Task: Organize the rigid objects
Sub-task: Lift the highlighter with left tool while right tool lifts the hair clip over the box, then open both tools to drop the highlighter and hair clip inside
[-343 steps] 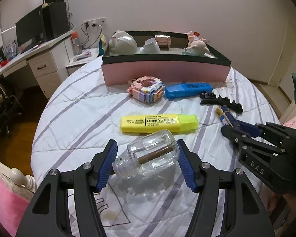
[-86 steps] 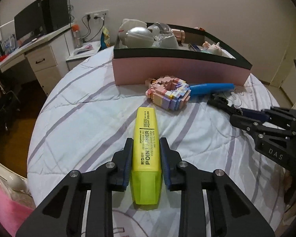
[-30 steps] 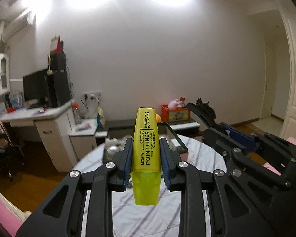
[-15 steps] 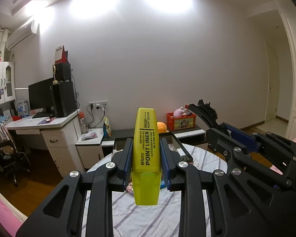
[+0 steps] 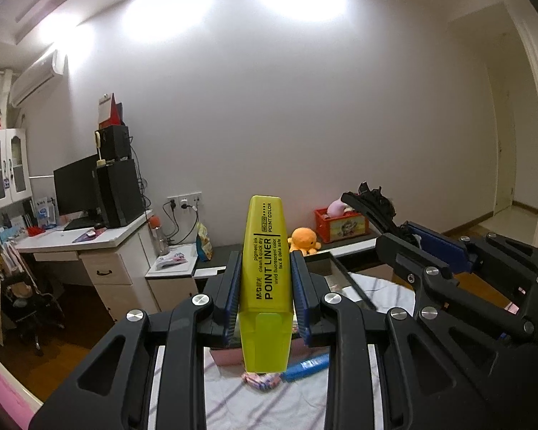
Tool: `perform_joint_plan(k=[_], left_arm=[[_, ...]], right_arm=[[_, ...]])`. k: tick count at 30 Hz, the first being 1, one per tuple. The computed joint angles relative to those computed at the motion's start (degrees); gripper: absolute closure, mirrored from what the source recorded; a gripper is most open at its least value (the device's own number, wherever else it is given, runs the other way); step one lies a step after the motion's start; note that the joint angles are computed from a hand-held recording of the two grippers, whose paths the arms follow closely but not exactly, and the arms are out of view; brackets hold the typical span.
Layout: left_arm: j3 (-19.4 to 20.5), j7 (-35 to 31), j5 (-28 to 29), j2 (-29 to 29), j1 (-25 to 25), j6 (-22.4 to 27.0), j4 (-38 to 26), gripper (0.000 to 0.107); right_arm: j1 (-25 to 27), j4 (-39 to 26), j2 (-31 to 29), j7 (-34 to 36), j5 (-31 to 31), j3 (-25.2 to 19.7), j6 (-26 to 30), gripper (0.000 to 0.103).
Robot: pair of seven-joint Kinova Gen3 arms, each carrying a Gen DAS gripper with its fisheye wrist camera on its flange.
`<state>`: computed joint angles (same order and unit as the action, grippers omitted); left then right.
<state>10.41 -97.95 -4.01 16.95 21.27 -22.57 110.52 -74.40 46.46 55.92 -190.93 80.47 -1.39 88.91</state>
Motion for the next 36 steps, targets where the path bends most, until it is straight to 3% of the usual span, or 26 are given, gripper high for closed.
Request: perform_joint_plan(k=[8, 12, 15, 19, 21, 23, 25, 27, 29, 31, 32, 34, 36], left_arm=[[-1.28, -2.46, -0.32, 13.39, 2.24, 13.42, -19.01, 0.081], [-0.16, -3.25, -1.08, 21.13, 2.1, 21.38, -29.62, 0.081], [2.82, -4.62, -0.41, 26.78, 0.58, 27.92, -37.59, 0.081], [0.8, -5.94, 0.98, 32.22, 2.72, 36.86, -47.39, 0.081], [-0.07, -6.49, 1.57, 34.06, 3.53, 38.79, -50.25, 0.081], [-0.65, -7.19, 1.96, 34.97, 4.02, 37.91, -50.73, 0.08], [-3.91, -6.24, 1.79, 34.59, 6.03, 34.78, -48.78, 0.075], [-8.03, -3.77, 1.22, 33.8, 8.46, 32.22, -46.98, 0.064], [-10.13, -1.89, 1.88, 33.11, 9.3, 31.87, -46.43, 0.047], [-9.84, -0.86, 1.87, 31.53, 8.4, 30.3, -44.12, 0.039], [-9.9, -0.32, 2.01, 30.79, 8.08, 29.69, -43.14, 0.03], [-8.61, 0.59, 2.48, 28.28, 6.44, 26.17, -38.83, 0.021], [-5.44, 0.09, 2.35, 25.55, 3.54, 23.11, -34.38, 0.02]], right_arm=[[6.58, 5.41, -1.52, -0.95, -6.38, 3.3, -11.04, 0.085], [10.67, 6.4, -0.91, -0.59, -10.77, 4.21, -17.13, 0.085], [13.63, 8.21, -0.72, -1.04, -14.05, 4.5, -22.78, 0.085], [16.6, 7.94, 0.68, 1.16, -18.91, 5.08, -27.13, 0.085], [17.31, 8.74, 0.63, 1.1, -20.66, 5.8, -29.41, 0.085], [17.66, 10.15, 0.45, 0.45, -22.12, 6.87, -31.48, 0.084], [17.71, 10.82, 0.39, 0.32, -23.63, 7.85, -32.92, 0.084], [17.58, 10.41, 0.7, 2.03, -25.55, 8.76, -32.85, 0.084], [17.0, 11.01, 0.39, 1.86, -26.81, 10.21, -33.5, 0.083], [15.34, 12.07, -0.07, 0.22, -27.33, 12.57, -33.63, 0.066], [14.73, 11.58, 0.08, 0.27, -27.96, 13.38, -32.35, 0.051], [13.13, 11.51, -0.48, -0.25, -28.33, 14.94, -30.89, 0.041], [11.32, 13.8, -2.14, -2.55, -27.05, 15.71, -31.16, 0.027]])
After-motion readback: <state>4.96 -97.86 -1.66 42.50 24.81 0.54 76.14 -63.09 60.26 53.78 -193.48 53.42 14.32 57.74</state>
